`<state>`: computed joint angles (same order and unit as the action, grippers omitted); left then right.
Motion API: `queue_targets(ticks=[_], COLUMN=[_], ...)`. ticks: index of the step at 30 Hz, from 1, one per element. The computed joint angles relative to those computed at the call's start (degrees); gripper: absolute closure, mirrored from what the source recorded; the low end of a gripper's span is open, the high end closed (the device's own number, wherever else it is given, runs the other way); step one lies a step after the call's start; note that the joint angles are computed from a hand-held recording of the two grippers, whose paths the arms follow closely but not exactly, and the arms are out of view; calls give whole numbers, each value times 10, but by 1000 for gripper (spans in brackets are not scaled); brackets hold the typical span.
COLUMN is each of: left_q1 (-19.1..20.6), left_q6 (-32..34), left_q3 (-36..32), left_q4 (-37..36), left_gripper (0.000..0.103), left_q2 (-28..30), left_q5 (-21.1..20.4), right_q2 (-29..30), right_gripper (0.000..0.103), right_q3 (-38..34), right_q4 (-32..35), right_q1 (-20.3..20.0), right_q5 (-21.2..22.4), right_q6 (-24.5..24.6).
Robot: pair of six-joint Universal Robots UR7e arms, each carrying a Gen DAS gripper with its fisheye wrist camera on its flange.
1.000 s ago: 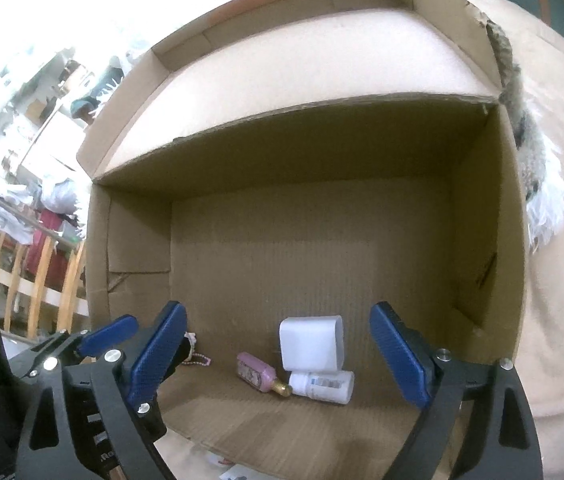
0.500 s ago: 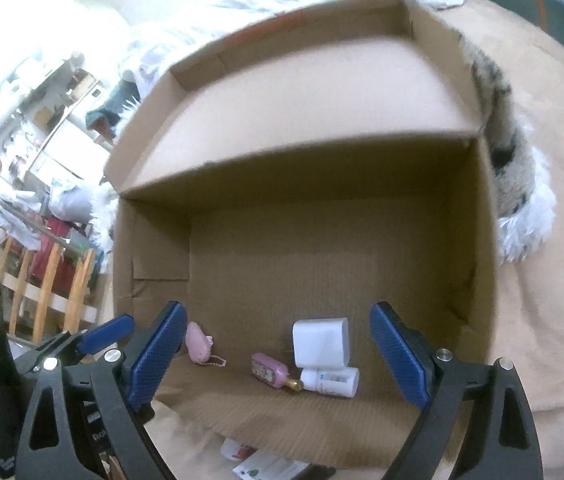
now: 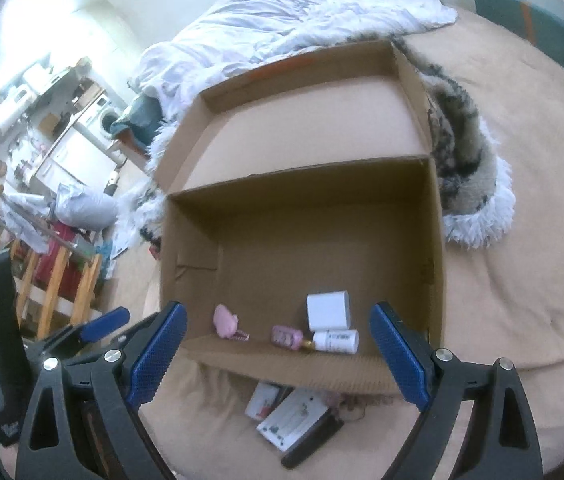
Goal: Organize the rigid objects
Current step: 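Lift both tools out of the box toward the remaining items, then grasp the white case with the left tool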
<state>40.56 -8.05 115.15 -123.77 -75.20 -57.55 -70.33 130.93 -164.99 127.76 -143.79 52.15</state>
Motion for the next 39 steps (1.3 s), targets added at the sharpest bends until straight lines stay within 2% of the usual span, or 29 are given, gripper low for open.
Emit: queue_targets(ticks=[5,9,12,14,16,17,18,20,23,26,34,39], left_q1=[4,9,20,30,44,49,53,60,60,57,24,27], left_q6=[-9,-13,-17,-17,-15,-18,-24,-31,-22,-21,-11,-17], left_q3=[12,26,39,43,43,43,42,41,56,61,96,95], left_q4=[2,4,0,-4,-6,-6,-2,5,-17,-20,-68,-86], left_gripper=[44,44,44,44,44,44,44,44,44,44,44,44], left_q2=[-23,-34,-39,-35,-29,-27,-24,-20,-16,1,65,95], left_q5=[15,23,25,19,11,10,9,-5,-27,-50,-21,-16], right_q2=[6,8,13,20,11,11,8,0,-4,-7,-22,-23], right_gripper=[5,5,5,5,5,5,5,5,5,5,5,5], right_q3=[-4,11,45,78,101,113,116,115,123,123,142,145], right_q4=[32,40,-4,-58,-66,-95,-100,-68,-65,-49,-45,-44], right_q1=[26,32,24,10,-11,-15,-17,-16,-29,-36,-50,-57], right_q5=[-4,-1,11,28,58,65,64,50,63,69,70,75], right_q6=[32,63,80,80,119,119,117,132,148,157,180,178])
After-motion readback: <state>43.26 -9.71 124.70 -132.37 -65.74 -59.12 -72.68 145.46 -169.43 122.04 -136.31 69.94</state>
